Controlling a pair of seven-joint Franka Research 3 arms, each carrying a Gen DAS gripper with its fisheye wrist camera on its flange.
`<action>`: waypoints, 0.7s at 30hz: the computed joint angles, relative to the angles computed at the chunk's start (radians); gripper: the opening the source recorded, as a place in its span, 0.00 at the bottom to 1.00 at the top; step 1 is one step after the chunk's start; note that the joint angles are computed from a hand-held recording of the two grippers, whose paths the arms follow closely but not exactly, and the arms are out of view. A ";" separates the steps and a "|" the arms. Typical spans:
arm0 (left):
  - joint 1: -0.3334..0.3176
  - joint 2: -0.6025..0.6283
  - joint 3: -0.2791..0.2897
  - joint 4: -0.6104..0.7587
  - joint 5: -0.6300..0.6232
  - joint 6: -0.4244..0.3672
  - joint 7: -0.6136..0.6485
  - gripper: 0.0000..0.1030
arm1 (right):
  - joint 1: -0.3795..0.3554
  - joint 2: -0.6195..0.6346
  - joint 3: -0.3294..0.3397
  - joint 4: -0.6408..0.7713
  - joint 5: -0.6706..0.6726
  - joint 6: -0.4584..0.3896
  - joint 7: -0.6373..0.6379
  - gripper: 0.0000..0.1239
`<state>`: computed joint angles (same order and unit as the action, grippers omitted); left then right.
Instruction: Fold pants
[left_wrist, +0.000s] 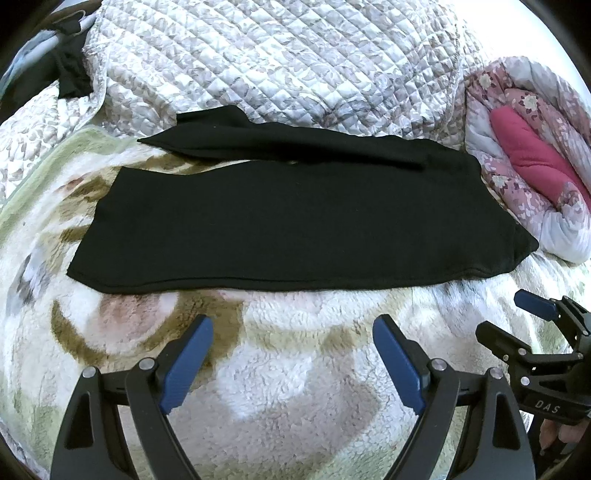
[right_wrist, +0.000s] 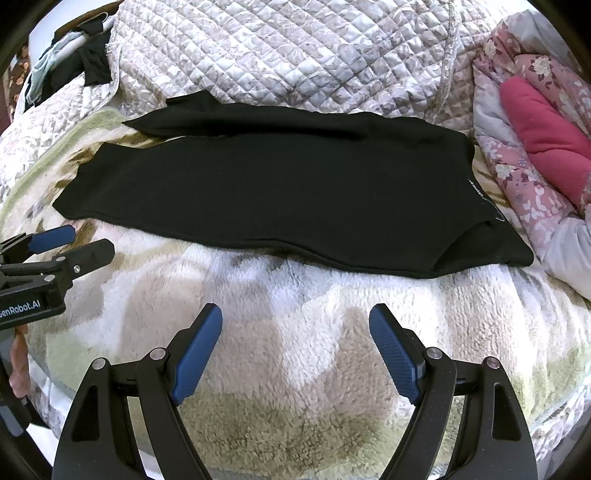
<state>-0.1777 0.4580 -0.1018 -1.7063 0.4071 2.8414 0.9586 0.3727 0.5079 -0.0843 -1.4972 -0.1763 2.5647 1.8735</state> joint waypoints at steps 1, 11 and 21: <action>0.003 -0.001 -0.001 -0.002 -0.004 0.001 -0.001 0.87 | 0.002 -0.002 -0.003 -0.001 -0.003 -0.001 0.003 0.66; 0.008 -0.015 0.018 -0.018 -0.002 0.007 -0.049 0.87 | 0.004 -0.016 -0.011 -0.013 -0.031 -0.004 0.026 0.66; 0.088 -0.034 0.010 -0.072 -0.075 0.062 -0.126 0.87 | -0.050 -0.028 -0.042 -0.038 0.025 0.035 0.132 0.66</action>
<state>-0.0901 0.4239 -0.0920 -1.7785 0.3324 2.9038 0.8328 0.3230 0.4800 -0.1266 -1.5349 -0.1510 2.6000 2.0052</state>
